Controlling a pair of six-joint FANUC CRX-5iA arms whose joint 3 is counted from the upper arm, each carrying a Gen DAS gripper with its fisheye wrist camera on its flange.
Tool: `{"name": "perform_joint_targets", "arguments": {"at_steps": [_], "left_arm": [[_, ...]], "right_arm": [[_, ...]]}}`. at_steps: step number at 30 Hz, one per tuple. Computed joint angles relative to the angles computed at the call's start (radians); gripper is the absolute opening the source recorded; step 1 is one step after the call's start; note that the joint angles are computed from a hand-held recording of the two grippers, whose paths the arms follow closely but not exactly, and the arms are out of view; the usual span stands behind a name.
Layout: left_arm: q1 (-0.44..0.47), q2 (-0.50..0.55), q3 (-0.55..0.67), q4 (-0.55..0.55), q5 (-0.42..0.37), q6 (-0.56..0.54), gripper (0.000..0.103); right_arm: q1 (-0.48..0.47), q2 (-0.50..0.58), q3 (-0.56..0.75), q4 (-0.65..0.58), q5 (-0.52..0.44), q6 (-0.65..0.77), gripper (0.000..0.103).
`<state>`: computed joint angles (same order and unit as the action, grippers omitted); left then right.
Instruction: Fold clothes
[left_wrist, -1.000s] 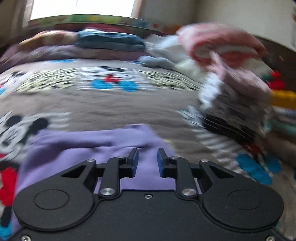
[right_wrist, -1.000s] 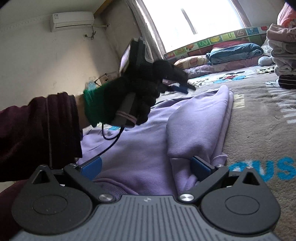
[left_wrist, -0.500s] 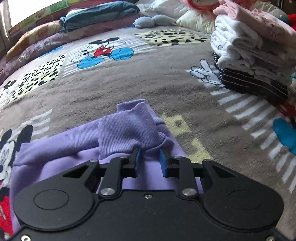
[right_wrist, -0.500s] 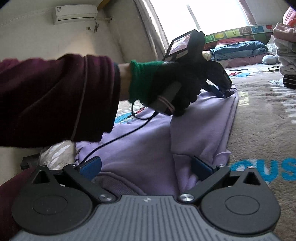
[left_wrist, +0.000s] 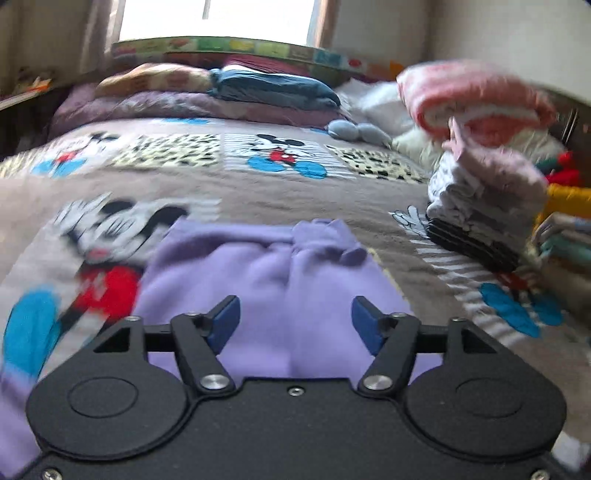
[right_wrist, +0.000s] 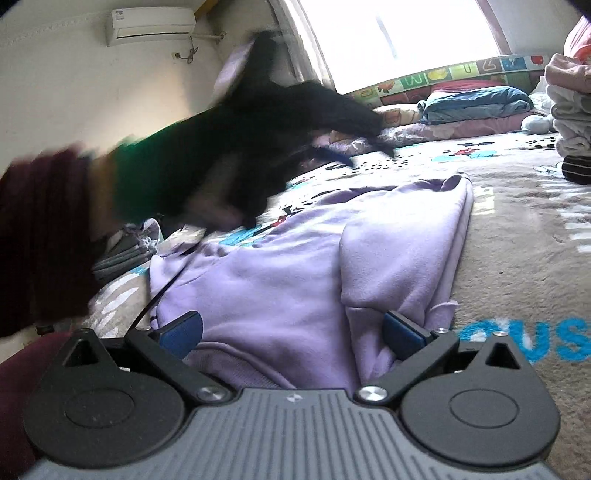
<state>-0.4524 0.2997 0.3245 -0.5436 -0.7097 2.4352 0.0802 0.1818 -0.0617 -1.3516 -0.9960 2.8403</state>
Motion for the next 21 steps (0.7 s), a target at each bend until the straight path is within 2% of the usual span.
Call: {"name": "perform_joint_targets", "arguments": {"at_steps": [3,6,12,16,19,21], "left_arm": [[-0.008,-0.131,-0.164,-0.055,0.04,0.134,0.079],[-0.017,-0.237,-0.284,-0.124,0.048,0.274,0.08],[-0.078,-0.403,-0.471,-0.354,-0.029,0.733,0.08],[-0.087,-0.451,-0.548,-0.385,-0.107,0.924,0.08],[-0.059,-0.496,-0.599,-0.41,-0.099,1.111,0.08],[-0.041,-0.525,-0.635,-0.425,-0.063,1.203,0.079]], "right_arm": [[-0.006,-0.028,-0.02,-0.015,-0.003,0.02,0.102],[-0.008,-0.075,-0.059,-0.02,-0.01,0.089,0.102],[0.054,-0.184,-0.136,0.071,0.018,0.212,0.102],[0.114,-0.23,-0.171,0.127,0.069,0.257,0.102],[0.159,-0.251,-0.189,0.18,0.107,0.249,0.102],[0.186,-0.264,-0.201,0.213,0.129,0.235,0.101]]}}
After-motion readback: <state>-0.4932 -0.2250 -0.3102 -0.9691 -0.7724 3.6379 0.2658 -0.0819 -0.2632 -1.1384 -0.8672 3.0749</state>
